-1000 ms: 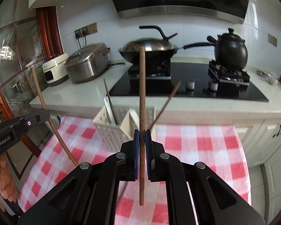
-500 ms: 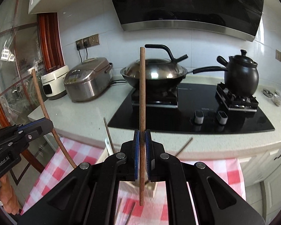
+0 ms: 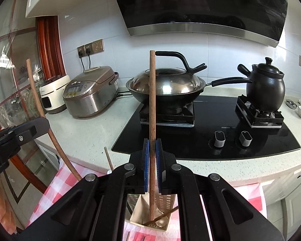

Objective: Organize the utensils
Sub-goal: 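Lower both chopsticks into the caddy and open both tools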

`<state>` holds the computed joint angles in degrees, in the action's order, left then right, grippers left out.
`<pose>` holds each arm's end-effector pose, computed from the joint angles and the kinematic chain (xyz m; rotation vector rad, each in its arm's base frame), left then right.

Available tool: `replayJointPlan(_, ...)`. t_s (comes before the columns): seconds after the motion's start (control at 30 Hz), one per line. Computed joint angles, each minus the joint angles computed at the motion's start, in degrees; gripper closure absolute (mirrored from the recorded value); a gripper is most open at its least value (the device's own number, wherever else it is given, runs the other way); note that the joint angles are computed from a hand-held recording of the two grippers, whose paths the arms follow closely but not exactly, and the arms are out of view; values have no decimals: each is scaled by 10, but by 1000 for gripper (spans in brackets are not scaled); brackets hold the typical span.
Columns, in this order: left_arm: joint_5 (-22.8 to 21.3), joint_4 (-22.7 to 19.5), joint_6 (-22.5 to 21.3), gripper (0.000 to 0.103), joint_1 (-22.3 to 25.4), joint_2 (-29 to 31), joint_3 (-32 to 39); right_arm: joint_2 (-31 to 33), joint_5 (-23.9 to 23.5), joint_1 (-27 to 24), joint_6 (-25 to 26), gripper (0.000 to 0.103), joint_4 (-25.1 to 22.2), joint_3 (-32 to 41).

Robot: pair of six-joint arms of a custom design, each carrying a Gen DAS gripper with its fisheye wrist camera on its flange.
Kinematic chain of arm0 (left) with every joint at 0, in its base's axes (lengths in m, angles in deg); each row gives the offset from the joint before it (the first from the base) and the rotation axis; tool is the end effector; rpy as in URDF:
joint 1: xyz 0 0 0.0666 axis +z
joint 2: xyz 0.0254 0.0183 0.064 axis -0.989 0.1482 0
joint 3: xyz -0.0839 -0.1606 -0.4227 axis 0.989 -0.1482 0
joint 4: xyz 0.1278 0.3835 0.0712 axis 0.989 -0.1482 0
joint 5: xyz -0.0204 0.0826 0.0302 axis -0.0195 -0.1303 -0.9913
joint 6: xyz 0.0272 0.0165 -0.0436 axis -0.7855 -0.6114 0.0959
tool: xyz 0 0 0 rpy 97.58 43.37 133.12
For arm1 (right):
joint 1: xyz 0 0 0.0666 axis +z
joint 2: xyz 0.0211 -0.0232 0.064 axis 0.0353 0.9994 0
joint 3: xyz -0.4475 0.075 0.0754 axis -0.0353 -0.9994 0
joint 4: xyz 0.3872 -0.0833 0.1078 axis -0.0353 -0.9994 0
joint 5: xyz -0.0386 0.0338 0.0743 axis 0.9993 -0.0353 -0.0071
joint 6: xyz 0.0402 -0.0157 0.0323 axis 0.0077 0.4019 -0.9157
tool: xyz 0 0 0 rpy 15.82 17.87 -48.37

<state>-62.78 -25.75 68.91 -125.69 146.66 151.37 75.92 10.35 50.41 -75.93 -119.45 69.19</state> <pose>0.3076 -0.2832 0.6298 0.2730 2.0363 -0.3196 0.3263 0.3367 0.5848 -0.0677 2.0891 0.1368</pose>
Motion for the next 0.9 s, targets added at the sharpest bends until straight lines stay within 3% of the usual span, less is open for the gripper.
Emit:
replayJointPlan(0.47,9,29,6,97,16,20,-28,13,-21,-7,-14,95,24,-26)
replayJointPlan(0.83,20,3,16,97,17,47,-41,29,-79,-21,-49,95,13,-46)
replayJointPlan(0.87,27,-6,17,96,19,54,-39,31,-81,-22,-50,95,8,-45)
replayJointPlan(0.9,30,-12,19,84,19,58,-37,35,-85,-23,-49,95,0,-42)
